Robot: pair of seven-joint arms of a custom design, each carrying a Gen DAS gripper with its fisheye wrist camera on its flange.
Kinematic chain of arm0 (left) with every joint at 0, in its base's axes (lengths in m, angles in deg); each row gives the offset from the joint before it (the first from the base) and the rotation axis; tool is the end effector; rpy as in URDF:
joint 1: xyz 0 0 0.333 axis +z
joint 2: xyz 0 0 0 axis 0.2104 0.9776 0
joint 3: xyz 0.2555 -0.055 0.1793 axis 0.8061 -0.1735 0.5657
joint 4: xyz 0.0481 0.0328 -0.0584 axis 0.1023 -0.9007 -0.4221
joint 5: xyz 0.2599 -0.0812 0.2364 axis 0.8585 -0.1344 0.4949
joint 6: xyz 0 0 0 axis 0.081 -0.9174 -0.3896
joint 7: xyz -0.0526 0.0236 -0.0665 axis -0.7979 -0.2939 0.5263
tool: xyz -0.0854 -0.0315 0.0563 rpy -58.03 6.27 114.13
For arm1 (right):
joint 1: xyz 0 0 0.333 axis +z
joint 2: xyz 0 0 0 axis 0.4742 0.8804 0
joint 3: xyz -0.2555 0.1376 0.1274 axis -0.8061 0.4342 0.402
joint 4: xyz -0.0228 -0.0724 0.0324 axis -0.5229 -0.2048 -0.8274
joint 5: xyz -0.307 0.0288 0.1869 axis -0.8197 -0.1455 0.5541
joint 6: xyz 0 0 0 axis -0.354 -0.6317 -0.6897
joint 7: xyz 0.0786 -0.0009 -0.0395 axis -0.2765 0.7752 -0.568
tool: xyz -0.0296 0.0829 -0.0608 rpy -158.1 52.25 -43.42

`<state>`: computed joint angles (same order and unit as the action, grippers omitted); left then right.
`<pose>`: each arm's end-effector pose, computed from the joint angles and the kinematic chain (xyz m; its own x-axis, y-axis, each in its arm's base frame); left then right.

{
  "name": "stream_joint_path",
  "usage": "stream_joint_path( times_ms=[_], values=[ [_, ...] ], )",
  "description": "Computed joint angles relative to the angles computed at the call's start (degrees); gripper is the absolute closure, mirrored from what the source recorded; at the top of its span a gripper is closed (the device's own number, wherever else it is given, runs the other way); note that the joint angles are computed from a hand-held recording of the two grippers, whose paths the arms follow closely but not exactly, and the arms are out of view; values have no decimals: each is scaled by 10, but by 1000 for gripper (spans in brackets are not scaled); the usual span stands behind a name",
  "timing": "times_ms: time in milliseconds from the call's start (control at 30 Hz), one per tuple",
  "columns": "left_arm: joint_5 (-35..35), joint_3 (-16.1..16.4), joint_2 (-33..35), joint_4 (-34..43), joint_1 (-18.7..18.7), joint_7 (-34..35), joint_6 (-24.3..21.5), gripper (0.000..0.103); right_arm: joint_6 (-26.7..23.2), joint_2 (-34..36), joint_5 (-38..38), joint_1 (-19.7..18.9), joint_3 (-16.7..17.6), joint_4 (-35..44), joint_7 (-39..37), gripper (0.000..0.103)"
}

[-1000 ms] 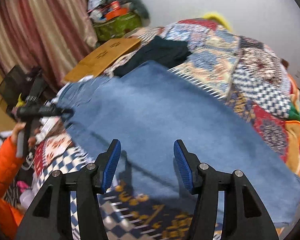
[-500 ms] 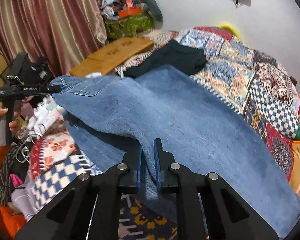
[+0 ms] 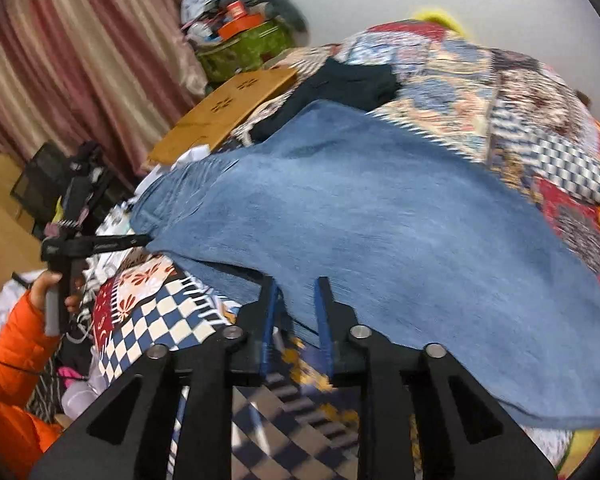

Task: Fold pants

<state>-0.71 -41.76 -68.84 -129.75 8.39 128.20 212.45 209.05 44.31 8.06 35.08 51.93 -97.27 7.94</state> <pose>0.4560 -0.1233 0.4785 0.0538 -0.9917 0.1169 -0.9237 -0.0939 -0.3713 0.4370 -0.0421 0.5456 0.3605 -0.8716 -0.3322 -0.8249 -0.1317 -0.5498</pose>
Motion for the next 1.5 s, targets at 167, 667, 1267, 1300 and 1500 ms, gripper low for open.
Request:
stream_joint_path(
  times_ms=[167, 667, 1267, 1300, 1500],
  values=[
    [43, -15, -33, 9, 11, -15, 1, 39, 44, -42, -22, -39, -16, -32, 48, 60],
    [126, -35, 144, 226, -55, -89, -28, 25, 161, -19, -167, -221, -109, -84, 288, 60],
    [90, -1, 245, 304, -139, -84, -56, 3, 198, 149, -15, -266, -83, -12, 191, 78],
    [90, -1, 245, 304, -139, -85, -56, 3, 214, 146, -29, -269, -76, -18, 190, 84],
    [99, -2, 249, 335, -139, -54, -99, 4, 263, 108, -58, -255, -76, 0, 138, 99]
  ],
)
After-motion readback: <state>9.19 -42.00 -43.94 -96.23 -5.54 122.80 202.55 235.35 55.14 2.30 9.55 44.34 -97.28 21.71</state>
